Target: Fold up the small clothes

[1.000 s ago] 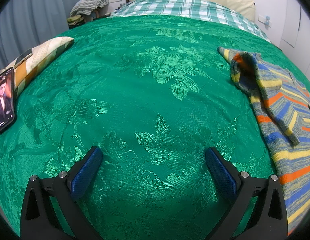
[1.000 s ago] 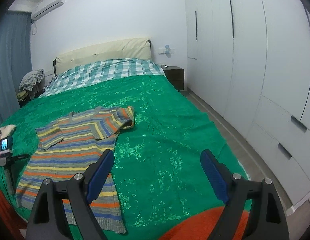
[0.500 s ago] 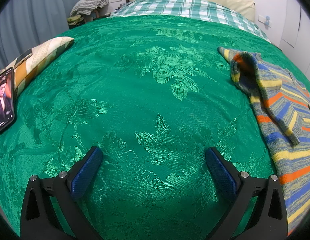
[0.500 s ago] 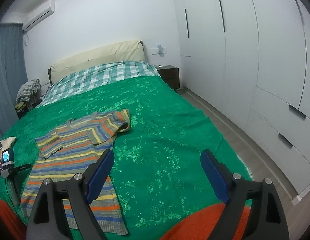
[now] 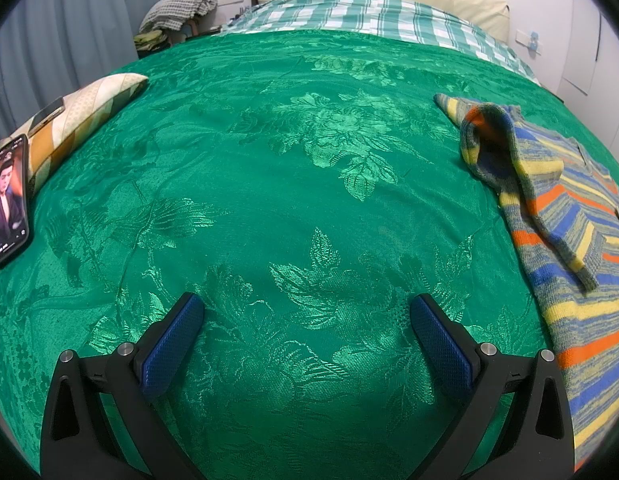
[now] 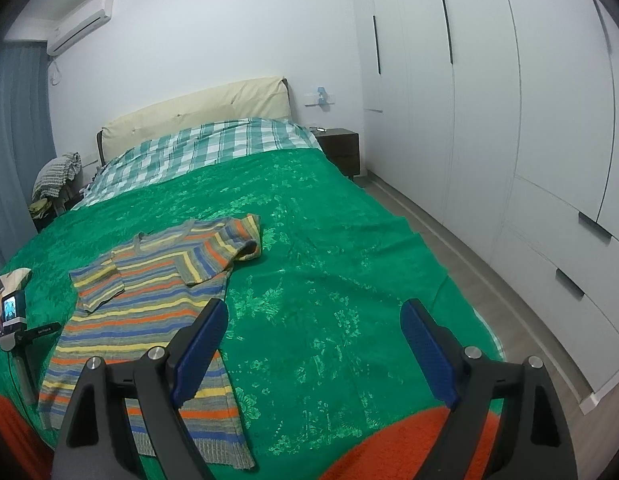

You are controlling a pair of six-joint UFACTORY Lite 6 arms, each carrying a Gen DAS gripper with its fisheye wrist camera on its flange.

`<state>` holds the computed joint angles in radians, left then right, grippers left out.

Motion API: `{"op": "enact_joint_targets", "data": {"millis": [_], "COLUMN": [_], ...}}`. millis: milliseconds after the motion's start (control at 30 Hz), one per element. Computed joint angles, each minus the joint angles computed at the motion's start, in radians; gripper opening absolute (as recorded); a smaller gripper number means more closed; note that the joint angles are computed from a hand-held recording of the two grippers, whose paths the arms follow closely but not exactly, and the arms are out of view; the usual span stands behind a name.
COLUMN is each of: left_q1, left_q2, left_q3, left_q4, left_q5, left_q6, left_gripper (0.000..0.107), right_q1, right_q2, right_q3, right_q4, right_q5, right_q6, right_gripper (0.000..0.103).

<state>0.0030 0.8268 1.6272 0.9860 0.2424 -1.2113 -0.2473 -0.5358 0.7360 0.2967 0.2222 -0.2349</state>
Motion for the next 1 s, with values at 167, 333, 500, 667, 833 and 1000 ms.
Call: {"op": "enact_joint_targets", "data": {"millis": [167,333,500,667,833,1000], "left_q1": [0.000,0.001,0.000,0.001,0.001,0.000], "left_q2": [-0.001,-0.001,-0.001,0.000,0.000,0.000], "left_q3": [-0.002,-0.002,-0.002,-0.001,-0.001,-0.001], "left_q4": [0.003,0.004,0.003,0.002,0.003,0.002], "left_q5": [-0.001,-0.001,-0.001,-0.001,-0.001,0.000], "left_q6": [-0.003,-0.003,-0.003,-0.002,-0.003,-0.003], "left_gripper": [0.103,0.103,0.103,0.103,0.103,0.103], "right_q1": [0.036,0.075,0.078,0.083,0.087,0.090], "right_q2": [0.033,0.059,0.060,0.074,0.083,0.071], "right_q3": [0.016,0.026,0.022,0.031,0.034,0.028], "right_q4": [-0.150,-0.282,-0.301,-0.323,-0.316,-0.326], "right_q5": [-0.004,-0.007,-0.005,-0.001,-0.002,0.001], "right_q6": [0.142,0.253,0.278,0.301,0.289,0.295], "right_gripper": [0.087,0.087,0.087,0.087,0.087,0.087]}}
